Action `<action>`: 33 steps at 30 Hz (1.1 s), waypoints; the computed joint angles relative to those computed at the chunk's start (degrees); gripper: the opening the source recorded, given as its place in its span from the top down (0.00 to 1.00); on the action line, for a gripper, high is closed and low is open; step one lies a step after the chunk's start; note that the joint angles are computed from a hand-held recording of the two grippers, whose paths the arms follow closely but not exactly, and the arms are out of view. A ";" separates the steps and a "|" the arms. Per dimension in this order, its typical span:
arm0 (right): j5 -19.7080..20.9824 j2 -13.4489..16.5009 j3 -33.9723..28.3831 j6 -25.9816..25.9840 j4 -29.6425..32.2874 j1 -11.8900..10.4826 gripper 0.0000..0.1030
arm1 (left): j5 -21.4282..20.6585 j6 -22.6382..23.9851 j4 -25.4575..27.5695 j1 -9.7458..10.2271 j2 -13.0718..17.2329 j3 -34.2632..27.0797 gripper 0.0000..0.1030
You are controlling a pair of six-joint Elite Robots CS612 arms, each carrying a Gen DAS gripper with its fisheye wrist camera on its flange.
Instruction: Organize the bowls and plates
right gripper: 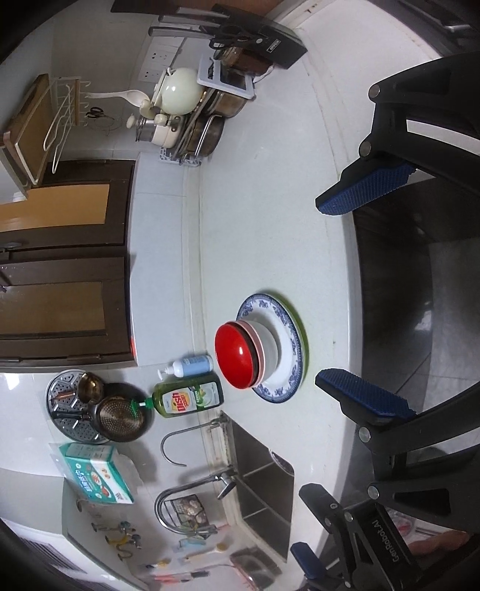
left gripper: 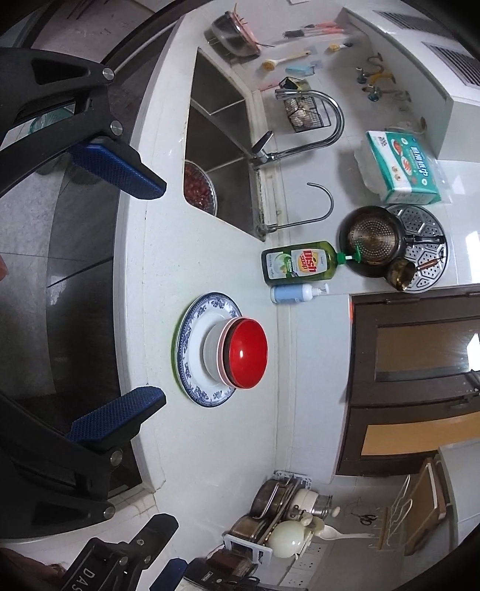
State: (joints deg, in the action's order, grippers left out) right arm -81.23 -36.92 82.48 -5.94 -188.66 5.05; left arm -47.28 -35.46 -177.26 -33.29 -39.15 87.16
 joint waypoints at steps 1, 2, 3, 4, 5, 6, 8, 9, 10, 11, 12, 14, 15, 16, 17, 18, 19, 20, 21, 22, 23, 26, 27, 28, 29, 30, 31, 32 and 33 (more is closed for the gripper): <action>0.26 -0.24 0.34 0.41 0.16 -0.04 0.16 | -0.24 0.49 -0.75 -0.02 -0.11 0.35 0.00; 0.46 -0.38 0.57 0.77 0.18 -0.06 0.16 | -0.42 0.74 -1.03 -0.02 -0.20 0.50 0.00; 0.45 -0.50 0.79 1.08 0.10 -0.07 0.16 | -0.79 1.14 -1.47 -0.01 -0.31 0.73 0.00; 0.14 -0.65 1.12 1.36 -0.32 0.01 0.16 | -0.98 1.37 -1.76 -0.02 -0.42 0.90 0.00; -0.12 -0.77 1.44 1.42 -0.81 0.09 0.16 | -0.96 1.56 -1.94 -0.07 -0.57 1.12 0.00; -0.53 -0.89 1.73 1.46 -1.15 0.19 0.16 | -1.13 1.82 -2.02 -0.04 -0.71 1.27 0.00; -0.76 -1.28 2.29 1.83 -1.26 0.30 0.16 | -1.13 2.41 -2.84 -0.11 -0.89 1.67 0.00; -0.83 -1.42 2.58 1.98 -1.57 0.36 0.16 | -0.86 2.77 -3.08 -0.18 -0.89 1.72 0.00; -1.18 -1.53 2.89 2.06 -2.03 0.45 0.16 | -0.70 3.17 -3.42 -0.25 -0.95 1.89 0.00; -1.43 -1.63 3.20 2.22 -2.44 0.52 0.16 | -0.57 3.20 -3.56 -0.36 -1.01 2.07 0.00; -1.53 -1.76 3.49 2.53 -2.63 0.55 0.16 | -0.58 3.52 -3.87 -0.36 -1.10 2.23 0.00; -1.75 -2.01 3.91 3.13 -2.78 0.59 0.16 | -0.52 4.19 -4.69 -0.42 -1.21 2.53 0.00; -1.68 -2.09 4.05 3.16 -2.88 0.57 0.16 | -0.32 4.27 -4.96 -0.46 -1.24 2.65 0.00; -1.70 -2.18 4.23 3.16 -3.06 0.59 0.16 | -0.24 4.27 -5.04 -0.49 -1.31 2.75 0.00; -1.69 -2.23 4.32 3.14 -3.18 0.60 0.16 | -0.25 4.41 -5.32 -0.49 -1.38 2.89 0.00; -1.70 -2.29 4.42 3.12 -3.34 0.59 0.16 | -0.21 4.44 -5.51 -0.50 -1.41 2.99 0.00; -1.62 -2.33 4.46 3.16 -3.39 0.57 0.16 | -0.10 4.38 -5.54 -0.52 -1.46 3.06 0.00; -1.36 -2.39 4.51 3.14 -3.38 0.57 0.16 | -0.16 4.42 -5.64 -0.49 -1.52 3.16 0.00; -1.23 -2.43 4.58 2.99 -3.43 0.54 0.16 | -0.09 4.29 -5.60 -0.51 -1.56 3.19 0.00; -1.39 -2.44 4.62 2.92 -3.59 0.59 0.16 | 0.00 4.21 -5.57 -0.51 -1.59 3.23 0.00; -1.29 -2.42 4.50 2.89 -3.51 0.59 0.16 | -0.06 4.31 -5.64 -0.48 -1.62 3.28 0.00; -1.18 -2.44 4.52 2.79 -3.69 0.61 0.16 | 0.00 4.02 -5.49 -0.53 -1.66 3.31 0.00; -1.13 -2.45 4.56 2.71 -3.71 0.62 0.16 | -0.03 4.04 -5.56 -0.52 -1.66 3.35 0.00; -1.16 -2.46 4.58 2.63 -3.76 0.62 0.16 | -0.04 3.98 -5.40 -0.53 -1.69 3.36 0.00; -1.12 -2.46 4.58 2.61 -3.79 0.63 0.16 | -0.07 3.91 -5.32 -0.54 -1.72 3.41 0.00; -1.09 -2.46 4.55 2.59 -3.73 0.64 0.16 | -0.18 3.92 -5.43 -0.48 -1.74 3.47 0.00; -1.12 -2.46 4.55 2.59 -3.65 0.64 0.16 | -0.33 3.84 -5.45 -0.46 -1.77 3.52 0.00; -1.12 -2.46 4.52 2.66 -3.57 0.66 0.16 | -0.43 3.82 -5.36 -0.45 -1.76 3.46 0.00; -0.99 -2.47 4.51 2.56 -3.53 0.62 0.16 | -0.48 3.85 -5.35 -0.39 -1.73 3.41 0.00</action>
